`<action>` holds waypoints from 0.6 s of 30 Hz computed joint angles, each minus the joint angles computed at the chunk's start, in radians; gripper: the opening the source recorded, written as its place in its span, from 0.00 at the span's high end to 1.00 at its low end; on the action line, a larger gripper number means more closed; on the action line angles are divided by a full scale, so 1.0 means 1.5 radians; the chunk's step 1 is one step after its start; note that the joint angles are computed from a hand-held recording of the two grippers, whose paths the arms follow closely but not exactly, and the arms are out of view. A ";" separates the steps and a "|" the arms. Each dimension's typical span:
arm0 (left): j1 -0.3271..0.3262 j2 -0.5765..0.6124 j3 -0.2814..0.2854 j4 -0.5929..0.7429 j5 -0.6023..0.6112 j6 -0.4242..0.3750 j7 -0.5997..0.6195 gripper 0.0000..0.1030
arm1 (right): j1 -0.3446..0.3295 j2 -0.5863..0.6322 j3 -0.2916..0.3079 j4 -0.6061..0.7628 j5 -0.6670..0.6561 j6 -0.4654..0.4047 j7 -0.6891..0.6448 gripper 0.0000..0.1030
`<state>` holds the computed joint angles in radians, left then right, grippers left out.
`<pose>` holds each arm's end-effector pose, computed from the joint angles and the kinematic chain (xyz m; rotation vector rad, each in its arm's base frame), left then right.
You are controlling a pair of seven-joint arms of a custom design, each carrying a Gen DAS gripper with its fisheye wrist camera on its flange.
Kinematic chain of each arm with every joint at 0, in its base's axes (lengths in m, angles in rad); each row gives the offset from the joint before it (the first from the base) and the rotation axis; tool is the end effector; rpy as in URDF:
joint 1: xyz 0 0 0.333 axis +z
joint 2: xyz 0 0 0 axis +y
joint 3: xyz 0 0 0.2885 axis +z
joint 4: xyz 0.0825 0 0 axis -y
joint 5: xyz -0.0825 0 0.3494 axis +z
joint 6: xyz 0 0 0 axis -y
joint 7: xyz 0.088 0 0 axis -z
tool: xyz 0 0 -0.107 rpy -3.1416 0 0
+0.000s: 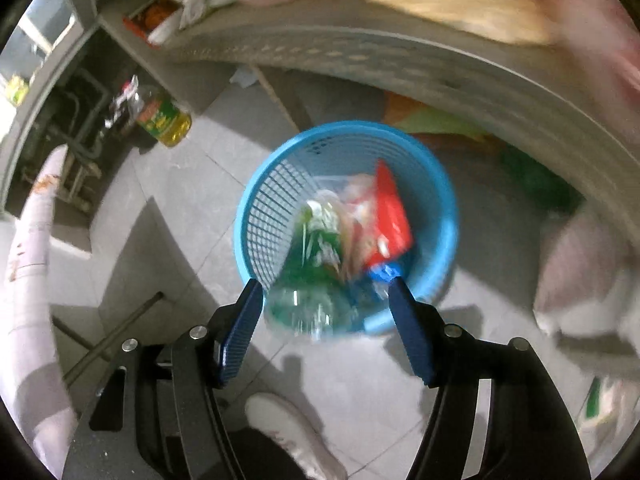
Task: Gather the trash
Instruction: 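Open the right tool over the basket while the left tool releases the toothpaste box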
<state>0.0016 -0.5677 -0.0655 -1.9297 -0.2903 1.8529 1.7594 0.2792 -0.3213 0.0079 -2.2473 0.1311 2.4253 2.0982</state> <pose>0.3644 -0.0558 0.7227 -1.7597 2.2419 -0.7523 0.4524 0.1344 0.5368 -1.5467 2.1353 -0.1148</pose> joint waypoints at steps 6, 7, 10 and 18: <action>-0.042 0.104 -0.011 0.083 -0.075 -0.056 -0.027 0.68 | -0.007 -0.162 -0.005 -0.142 0.007 -0.032 0.069 0.38; -0.048 0.130 -0.013 0.103 -0.091 -0.069 -0.036 0.68 | -0.007 -0.182 -0.007 -0.160 0.010 -0.040 0.080 0.38; -0.059 0.228 -0.028 0.178 -0.122 -0.113 -0.092 0.68 | -0.005 -0.236 -0.014 -0.210 0.019 -0.071 0.112 0.38; -0.120 0.430 -0.102 0.331 0.081 -0.070 -0.140 0.68 | -0.003 -0.287 -0.027 -0.243 0.026 -0.116 0.156 0.38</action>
